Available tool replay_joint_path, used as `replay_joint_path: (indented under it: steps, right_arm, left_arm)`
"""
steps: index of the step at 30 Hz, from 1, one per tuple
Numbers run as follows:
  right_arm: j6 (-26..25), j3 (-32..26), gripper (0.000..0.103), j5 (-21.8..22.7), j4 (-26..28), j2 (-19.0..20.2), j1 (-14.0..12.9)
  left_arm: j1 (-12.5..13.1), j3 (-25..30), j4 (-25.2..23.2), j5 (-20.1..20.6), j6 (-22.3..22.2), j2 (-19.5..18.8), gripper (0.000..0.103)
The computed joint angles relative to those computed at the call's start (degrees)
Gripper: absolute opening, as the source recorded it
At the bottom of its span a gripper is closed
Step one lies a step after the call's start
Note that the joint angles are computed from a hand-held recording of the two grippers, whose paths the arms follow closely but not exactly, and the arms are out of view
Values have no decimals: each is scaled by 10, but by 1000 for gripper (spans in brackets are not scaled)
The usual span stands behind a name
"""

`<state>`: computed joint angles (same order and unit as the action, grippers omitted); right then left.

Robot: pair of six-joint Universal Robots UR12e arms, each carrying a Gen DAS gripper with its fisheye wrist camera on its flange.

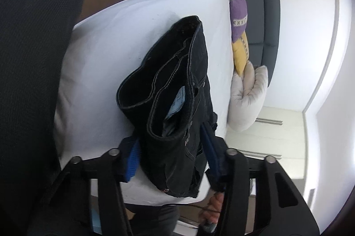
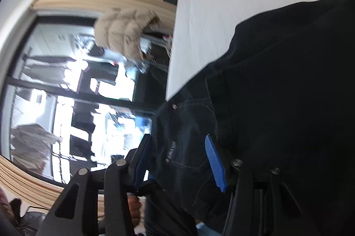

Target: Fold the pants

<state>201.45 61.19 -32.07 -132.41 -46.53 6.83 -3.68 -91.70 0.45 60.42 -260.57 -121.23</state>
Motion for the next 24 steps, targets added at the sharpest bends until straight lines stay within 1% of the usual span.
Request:
replay_joint_path:
  steps: [1,2,3,4,6,7,8,9,10,11,12,13,16,19,20,21,22,24]
  right_arm:
    - [-24,-14,54,-8,36,4,2]
    - [-44,-29,53,-17,70,10,4]
    - [-52,-42,52,-24,92,16,6]
    - [-54,-50,48,-26,105,21,6]
    - [-63,-66,44,-33,131,30,8]
    - [-79,-79,40,-46,162,36,10]
    - [-88,-88,32,-57,182,39,12]
    - [-94,-95,27,-69,199,43,13]
    - [-94,-99,12,-79,208,44,14]
    - [-89,-99,0,-88,211,45,14]
    - [-83,-95,0,-91,210,44,13]
    - [-77,-88,0,-84,201,44,11]
    - [-78,-79,0,-90,192,39,11]
    - [-72,-72,0,-95,177,37,12]
    - [-65,-67,0,-93,168,36,11]
    - [-59,-63,0,-91,159,36,11]
    - [-52,-55,0,-91,144,34,11]
    - [-48,-48,0,-97,127,32,12]
  left_arm:
    - [0,6,-12,-1,15,-2,38]
    - [0,10,-16,-3,23,-3,31]
    - [0,14,-21,-5,33,-3,26]
    - [0,19,-21,-6,46,-5,23]
    - [-2,32,-38,2,90,-4,17]
    - [-4,43,-52,9,123,-4,16]
    - [-5,49,-62,15,145,-3,14]
    - [-7,56,-71,20,163,-3,13]
    - [-8,66,-78,24,181,-4,13]
    - [-9,74,-80,25,191,-7,13]
    - [-10,80,-85,26,199,-8,12]
    - [-13,93,-97,32,220,-10,12]
    - [-21,120,-121,36,270,-14,12]
    - [-30,150,-142,40,307,-22,12]
    - [-34,165,-152,42,330,-26,12]
    - [-37,175,-159,44,341,-29,12]
    - [-42,192,-170,44,365,-35,12]
    - [-52,232,-201,41,397,-52,12]
